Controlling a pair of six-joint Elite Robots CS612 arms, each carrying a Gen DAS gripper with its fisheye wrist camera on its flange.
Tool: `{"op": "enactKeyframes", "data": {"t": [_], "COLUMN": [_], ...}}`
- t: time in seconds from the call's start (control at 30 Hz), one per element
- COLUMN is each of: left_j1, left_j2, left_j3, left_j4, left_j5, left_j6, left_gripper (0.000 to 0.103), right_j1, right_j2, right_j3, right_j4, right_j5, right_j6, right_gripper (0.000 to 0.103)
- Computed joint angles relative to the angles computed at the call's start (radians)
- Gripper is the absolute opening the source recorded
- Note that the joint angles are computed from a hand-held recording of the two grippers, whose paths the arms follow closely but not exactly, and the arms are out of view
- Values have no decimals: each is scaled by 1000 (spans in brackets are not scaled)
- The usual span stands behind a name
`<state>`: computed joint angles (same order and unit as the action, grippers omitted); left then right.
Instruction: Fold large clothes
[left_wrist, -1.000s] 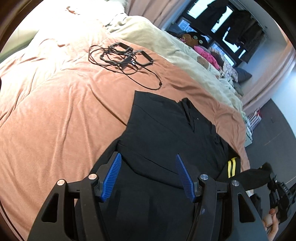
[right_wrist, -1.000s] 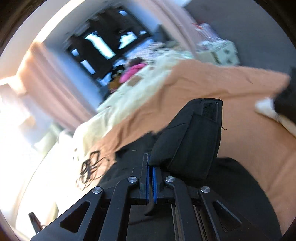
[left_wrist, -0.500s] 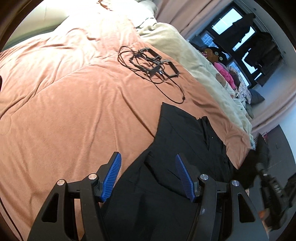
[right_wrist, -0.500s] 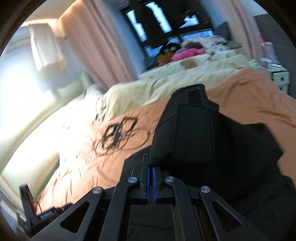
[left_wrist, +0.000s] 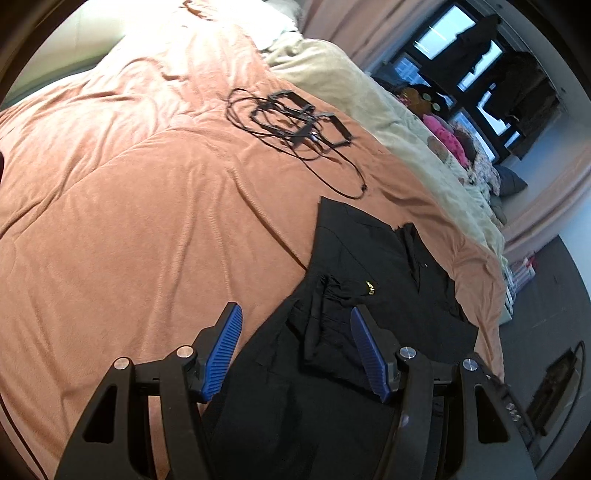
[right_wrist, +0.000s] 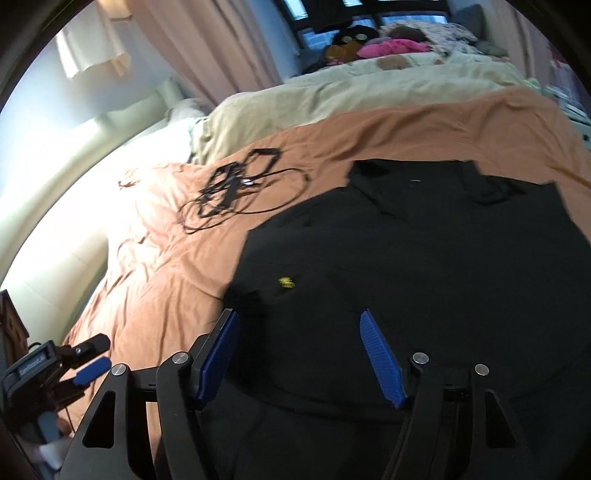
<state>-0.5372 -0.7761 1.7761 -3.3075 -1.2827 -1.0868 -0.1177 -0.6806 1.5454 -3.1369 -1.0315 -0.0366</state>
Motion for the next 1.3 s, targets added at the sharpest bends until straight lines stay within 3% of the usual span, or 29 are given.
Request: {"op": "enactKeyframes", "data": {"t": [0.23,0.37,0.5,0.67,0.7,0.77,0.83,0.97,1.13,1.3], "left_j1": [-5,-5,-13,-19,-19,-22,-34,-48,-42,-28], "left_j2": [32,57,84,120,126,133,122,112,129,150], "left_j3": [-55,-91,-136,-194,-198,-203,-198,-208,-257,-301], "left_j4": [56,119,200,318,301,277,285,281,341,432], "left_j5": [-37,-68,-86,-64,-69,-59,-5,63,102,87], "left_j6": [70,88,118,82,80,85,87,176,256,247], "left_gripper": [62,62,62,62,60,29,15,11,11,11], "right_j1": [-85,-148,-179,-201,-206,-217,-222,-233,-246,-251], "right_j2": [-67,-58,-38,-7,-2,8,14,27,44,60], "right_j3": [108,122,104,69,63,50,44,29,13,-9], "right_j4": [-45,-56,-42,-22,-17,-6,-14,-25,-24,-17], "right_j5": [-103,-64,-66,-58,-48,-12,-5,-5,-13,1], "right_j6": [43,149,219,300,309,340,358,403,468,485], "right_gripper": [68,68,68,68,68,68,68,67,66,66]}}
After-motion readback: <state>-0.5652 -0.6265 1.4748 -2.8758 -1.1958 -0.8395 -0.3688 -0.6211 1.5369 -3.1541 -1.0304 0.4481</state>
